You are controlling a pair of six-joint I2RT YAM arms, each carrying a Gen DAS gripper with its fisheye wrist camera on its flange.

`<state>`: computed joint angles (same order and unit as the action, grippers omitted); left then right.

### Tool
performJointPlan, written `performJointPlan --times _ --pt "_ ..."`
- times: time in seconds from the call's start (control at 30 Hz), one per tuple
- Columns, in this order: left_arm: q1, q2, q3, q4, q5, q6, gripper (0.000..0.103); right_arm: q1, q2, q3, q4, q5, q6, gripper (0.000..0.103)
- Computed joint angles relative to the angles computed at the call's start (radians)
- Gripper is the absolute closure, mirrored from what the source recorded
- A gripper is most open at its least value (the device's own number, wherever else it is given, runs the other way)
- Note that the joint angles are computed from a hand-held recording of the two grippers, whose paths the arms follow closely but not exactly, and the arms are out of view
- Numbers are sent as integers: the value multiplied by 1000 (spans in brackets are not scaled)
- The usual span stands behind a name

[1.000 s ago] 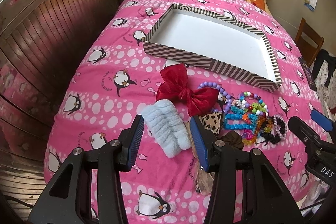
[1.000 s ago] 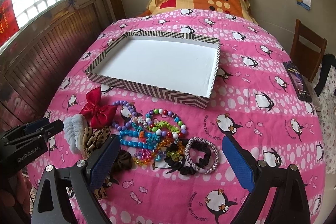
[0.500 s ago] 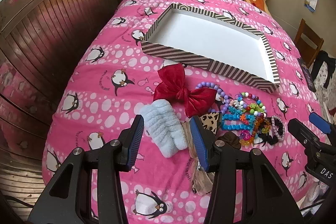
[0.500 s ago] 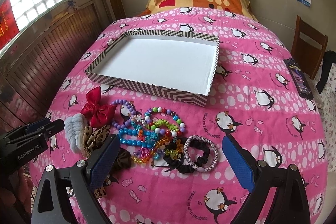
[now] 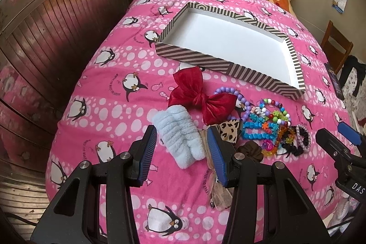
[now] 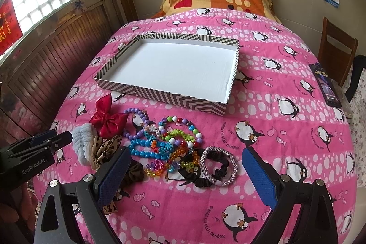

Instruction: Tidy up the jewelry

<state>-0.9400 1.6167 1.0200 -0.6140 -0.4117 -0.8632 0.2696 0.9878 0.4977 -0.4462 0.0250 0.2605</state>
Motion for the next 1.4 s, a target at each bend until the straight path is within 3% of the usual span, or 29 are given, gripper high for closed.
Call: performJointPlan --times 0.6,0.8,0.93,1.4 --pt "33 -45 -52 19 26 13 58 -2 10 -11 1 -40 11 7" --pt "115 -87 -102 73 110 40 57 -34 15 -14 -8 -51 -18 7" --pt "169 -93 -103 98 157 75 50 -74 21 -17 4 -57 -57 7" --pt "282 92 35 133 309 230 49 -283 55 -63 24 -103 -173 9"
